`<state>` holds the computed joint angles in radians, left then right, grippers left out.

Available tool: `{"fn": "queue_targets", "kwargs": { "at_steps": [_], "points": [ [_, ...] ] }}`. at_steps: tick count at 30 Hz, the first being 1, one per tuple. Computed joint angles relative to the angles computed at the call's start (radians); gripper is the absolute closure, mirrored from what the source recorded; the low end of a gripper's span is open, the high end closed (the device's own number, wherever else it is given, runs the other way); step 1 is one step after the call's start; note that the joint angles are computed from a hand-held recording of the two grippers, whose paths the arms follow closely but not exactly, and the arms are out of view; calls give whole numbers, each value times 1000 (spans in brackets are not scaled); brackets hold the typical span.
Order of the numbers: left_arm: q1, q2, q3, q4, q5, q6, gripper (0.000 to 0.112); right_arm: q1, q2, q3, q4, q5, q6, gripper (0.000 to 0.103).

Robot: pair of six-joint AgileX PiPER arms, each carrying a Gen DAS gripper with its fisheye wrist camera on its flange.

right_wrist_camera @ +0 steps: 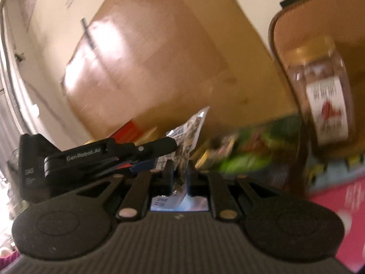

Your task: Organize snacks

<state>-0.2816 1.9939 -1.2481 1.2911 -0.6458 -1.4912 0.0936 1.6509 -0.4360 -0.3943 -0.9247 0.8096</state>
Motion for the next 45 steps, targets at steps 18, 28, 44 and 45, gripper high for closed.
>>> {"fn": "queue_targets", "kwargs": {
  "at_steps": [18, 28, 44, 45],
  "points": [
    [-78, -95, 230, -457, 211, 566, 62, 253, 129, 77, 615, -154, -443, 59],
    [-159, -325, 606, -963, 226, 1110, 62, 755, 122, 222, 1142, -269, -484, 59],
    [-216, -401, 909, -1296, 74, 1404, 59, 1291, 190, 234, 1736, -275, -451, 57],
    [-218, -400, 917, -1303, 68, 1411, 59, 1302, 191, 235, 1748, -274, -443, 57]
  ]
}}
